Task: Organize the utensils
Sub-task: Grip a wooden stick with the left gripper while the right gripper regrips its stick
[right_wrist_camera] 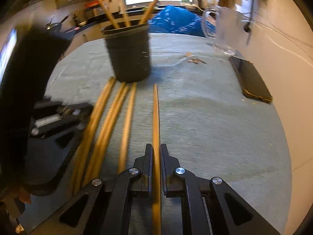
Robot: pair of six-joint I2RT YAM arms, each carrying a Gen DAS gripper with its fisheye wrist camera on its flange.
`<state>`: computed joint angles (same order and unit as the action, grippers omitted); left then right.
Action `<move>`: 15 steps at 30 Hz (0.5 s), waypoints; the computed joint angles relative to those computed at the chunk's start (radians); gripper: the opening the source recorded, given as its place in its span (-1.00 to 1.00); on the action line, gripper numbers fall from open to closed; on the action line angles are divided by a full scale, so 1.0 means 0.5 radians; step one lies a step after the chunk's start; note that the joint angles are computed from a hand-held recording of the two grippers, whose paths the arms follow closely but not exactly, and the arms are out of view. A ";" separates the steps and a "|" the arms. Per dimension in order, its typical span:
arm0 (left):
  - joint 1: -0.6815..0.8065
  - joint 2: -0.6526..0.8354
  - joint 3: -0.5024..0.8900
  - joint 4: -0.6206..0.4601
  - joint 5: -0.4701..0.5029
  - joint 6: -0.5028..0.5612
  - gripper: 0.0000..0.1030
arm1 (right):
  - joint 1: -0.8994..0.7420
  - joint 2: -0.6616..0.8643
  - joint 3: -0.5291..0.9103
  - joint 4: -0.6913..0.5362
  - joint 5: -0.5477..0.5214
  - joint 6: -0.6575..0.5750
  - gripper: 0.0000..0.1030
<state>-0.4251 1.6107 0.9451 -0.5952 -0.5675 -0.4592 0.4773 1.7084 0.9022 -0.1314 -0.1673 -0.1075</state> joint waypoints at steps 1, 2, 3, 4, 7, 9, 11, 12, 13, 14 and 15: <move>0.021 -0.048 -0.043 0.015 0.012 0.013 -0.99 | -0.024 -0.001 0.008 -0.021 -0.007 0.012 -0.85; 0.050 -0.098 -0.082 0.019 0.037 0.025 -0.99 | -0.053 -0.008 0.012 -0.047 -0.009 0.021 -0.85; 0.086 -0.156 -0.131 0.024 0.059 0.046 -0.99 | -0.080 -0.018 0.011 -0.071 -0.002 0.025 -0.85; 0.125 -0.221 -0.187 0.044 0.089 0.075 -0.99 | -0.109 -0.030 0.006 -0.087 -0.008 0.021 -0.85; 0.325 -0.535 -0.399 0.132 0.353 0.151 -0.99 | -0.211 -0.075 -0.027 -0.130 -0.005 -0.003 -0.85; 0.416 -0.714 -0.474 0.110 0.431 0.137 -0.99 | -0.195 -0.136 -0.077 -0.118 0.216 -0.043 -0.85; 0.464 -0.907 -0.524 0.058 0.463 0.117 -0.99 | -0.184 -0.269 -0.204 0.005 0.195 -0.108 -0.70; 0.480 -0.981 -0.543 0.035 0.473 0.108 -0.99 | -0.185 -0.331 -0.244 0.022 0.093 -0.123 -0.67; 0.500 -1.062 -0.551 -0.007 0.492 0.091 -0.99 | -0.183 -0.355 -0.245 -0.005 -0.002 -0.133 -0.66; 0.508 -1.132 -0.558 -0.044 0.514 0.067 -0.99 | -0.171 -0.353 -0.218 -0.063 -0.153 -0.148 -0.66; 0.503 -1.244 -0.588 -0.091 0.539 0.033 -0.99 | -0.144 -0.329 -0.186 -0.103 -0.267 -0.154 -0.66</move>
<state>-0.1735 0.9888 0.6512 -0.6409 -0.2981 -0.4428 0.4053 1.5440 0.8094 -0.1830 -0.3006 -0.1843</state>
